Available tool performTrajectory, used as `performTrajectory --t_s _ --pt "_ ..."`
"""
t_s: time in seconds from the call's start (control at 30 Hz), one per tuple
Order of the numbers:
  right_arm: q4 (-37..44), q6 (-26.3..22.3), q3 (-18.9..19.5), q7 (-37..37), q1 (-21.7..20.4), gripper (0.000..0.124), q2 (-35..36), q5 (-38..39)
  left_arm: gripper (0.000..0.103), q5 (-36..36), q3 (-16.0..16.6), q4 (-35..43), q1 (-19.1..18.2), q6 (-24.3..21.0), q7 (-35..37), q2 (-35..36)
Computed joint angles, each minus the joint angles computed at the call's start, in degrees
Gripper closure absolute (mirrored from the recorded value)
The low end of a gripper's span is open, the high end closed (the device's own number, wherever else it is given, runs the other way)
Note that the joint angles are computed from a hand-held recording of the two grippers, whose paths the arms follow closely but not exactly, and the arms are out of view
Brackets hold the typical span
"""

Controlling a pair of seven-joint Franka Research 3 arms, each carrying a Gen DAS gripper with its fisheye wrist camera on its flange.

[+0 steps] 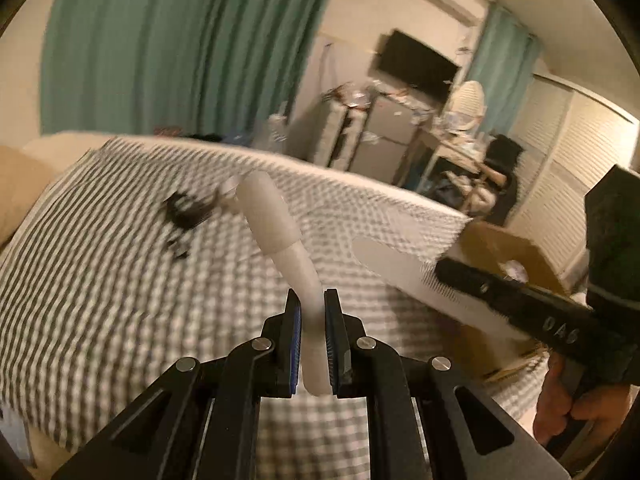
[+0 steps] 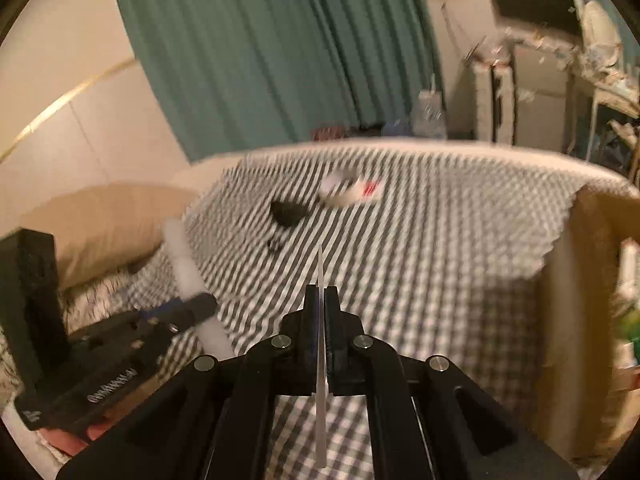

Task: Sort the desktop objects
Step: 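Carry the white tube and comb over the box and release both, then move both open tools back to the items on the bed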

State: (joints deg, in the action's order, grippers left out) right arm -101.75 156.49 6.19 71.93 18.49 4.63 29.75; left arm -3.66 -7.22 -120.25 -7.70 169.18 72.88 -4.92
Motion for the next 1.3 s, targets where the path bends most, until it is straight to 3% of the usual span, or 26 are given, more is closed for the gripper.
performTrajectory --t_s 0.1,0.2,0.3,0.43,0.53,0.57,0.6,0.67,0.73,0.8,0.87,1.0,1.13,1.3 --pt "-4.00 3.24 -1.74 2.09 -1.39 0.122 -5.25 -2.54 0.092 -8.85 -0.72 6.18 -3.37 -0.98 8.32 2.70" --pt "-6.82 4.60 -3.42 5.03 -3.57 0.122 -8.93 -5.79 0.092 -12.41 -3.74 14.47 -4.68 -3.40 13.81 6.93" --pt "-8.85 3.66 -4.39 11.29 -7.25 0.122 -11.22 -13.69 0.092 -13.02 -7.81 23.02 -5.83 -5.16 15.94 12.32" --pt "-11.26 3.07 -5.13 18.35 -11.59 0.122 -12.15 -20.89 0.092 -8.86 -11.31 33.20 -8.39 -8.09 14.19 20.40" --pt "-11.51 2.17 -5.82 20.37 -13.27 0.122 -11.13 -23.08 0.092 -2.02 -10.67 40.03 -11.72 -12.98 9.87 25.91" --pt "-11.71 2.19 -5.44 23.00 -14.30 0.118 -10.91 -26.77 0.089 0.36 -9.99 41.73 -12.87 -14.41 8.08 27.36" --pt "-11.88 2.11 -4.85 26.73 -15.41 0.099 -10.79 -31.55 0.084 2.37 -9.35 42.54 -13.63 -15.19 6.47 28.11" --pt "-12.63 2.31 -5.04 29.44 -16.17 0.068 -11.01 -34.85 0.044 7.11 -7.43 42.37 -15.34 -14.88 2.75 28.50" --pt "-12.91 3.57 -5.69 29.02 -15.80 0.068 -10.73 -33.32 0.016 13.49 -3.98 41.43 -17.18 -13.40 -3.77 28.07" --pt "-13.48 4.71 -5.99 27.89 -15.41 0.068 -10.86 -31.71 0.014 14.80 -4.62 40.13 -15.99 -11.36 -5.88 27.51" --pt "-14.13 5.21 -5.33 29.79 -15.66 0.068 -11.21 -33.57 0.012 14.81 -5.63 40.67 -14.78 -12.24 -6.65 27.50" --pt "-14.28 5.51 -4.89 30.04 -15.07 0.068 -11.50 -33.60 0.011 19.59 -4.07 38.16 -14.76 -12.05 -9.83 24.76" --pt "-14.40 5.40 -4.13 29.15 -14.16 0.068 -12.27 -33.62 0.005 20.00 -4.22 34.08 -11.45 -12.36 -10.38 21.43" --pt "-14.81 6.84 -3.58 26.22 -11.51 0.067 -12.98 -30.18 0.004 31.96 0.63 23.43 -9.16 -10.25 -20.86 13.72"
